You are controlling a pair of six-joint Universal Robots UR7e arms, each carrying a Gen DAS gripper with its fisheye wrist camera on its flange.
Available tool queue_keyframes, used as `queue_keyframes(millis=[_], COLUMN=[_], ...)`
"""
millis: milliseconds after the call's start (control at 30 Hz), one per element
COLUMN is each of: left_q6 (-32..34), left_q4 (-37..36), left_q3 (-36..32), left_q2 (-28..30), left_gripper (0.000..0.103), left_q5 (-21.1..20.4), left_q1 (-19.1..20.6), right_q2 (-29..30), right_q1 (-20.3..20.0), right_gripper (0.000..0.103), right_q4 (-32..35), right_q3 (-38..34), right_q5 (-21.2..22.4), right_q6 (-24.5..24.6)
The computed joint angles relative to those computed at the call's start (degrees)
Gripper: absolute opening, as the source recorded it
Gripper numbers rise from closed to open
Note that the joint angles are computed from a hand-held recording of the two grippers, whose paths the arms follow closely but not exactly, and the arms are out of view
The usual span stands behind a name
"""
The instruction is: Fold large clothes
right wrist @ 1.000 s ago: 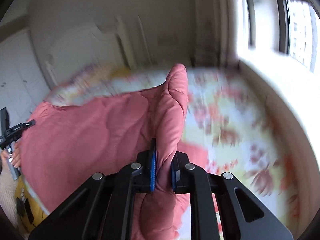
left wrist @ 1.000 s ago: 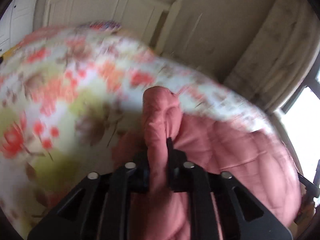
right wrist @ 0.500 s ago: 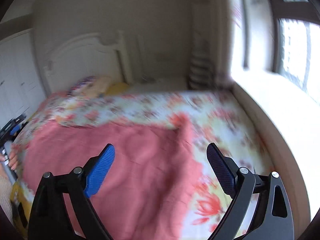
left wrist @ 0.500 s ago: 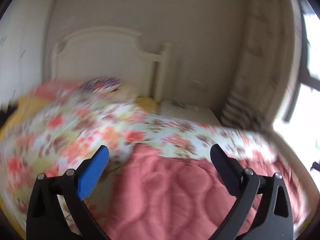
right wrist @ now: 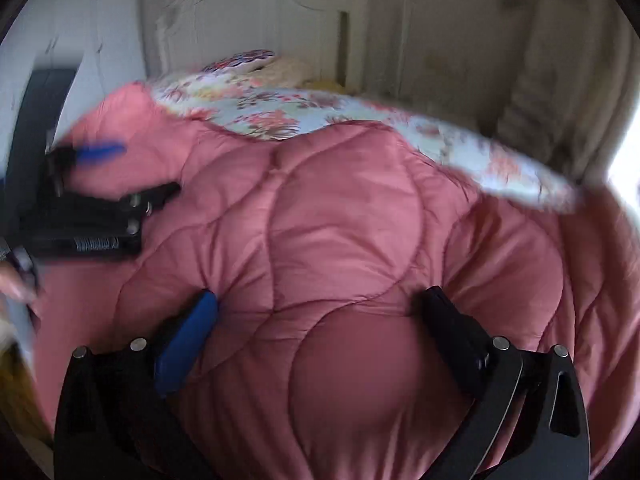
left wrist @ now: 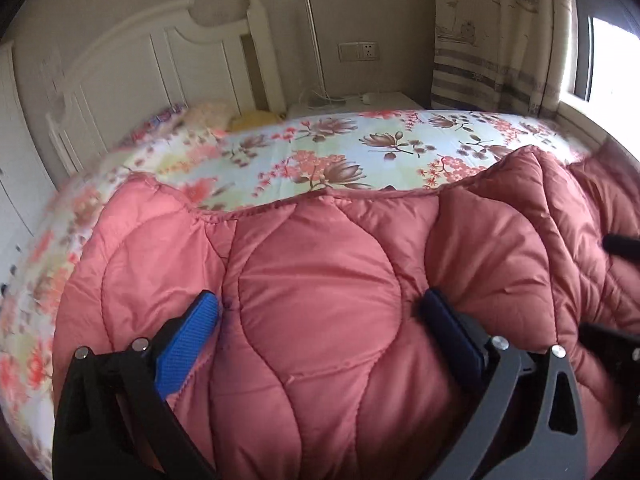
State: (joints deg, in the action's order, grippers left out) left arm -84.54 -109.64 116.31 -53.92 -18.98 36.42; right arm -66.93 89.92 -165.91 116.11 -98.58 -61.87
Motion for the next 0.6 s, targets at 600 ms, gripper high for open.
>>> queue_keyframes(millis=[600], left_q6=[-1.8], left_q4=[2.3], left_q3=[-0.3], left_q2=[-0.1], left_gripper=[0.101], left_q5=[-0.5], left_q1=[-0.2], right_q2=[-2.1], right_q1=[3.9], right_gripper=[0.098], right_q4=[-5.1], right_q3=[2.8], right_q5=[-3.3], right_q6=[6.1])
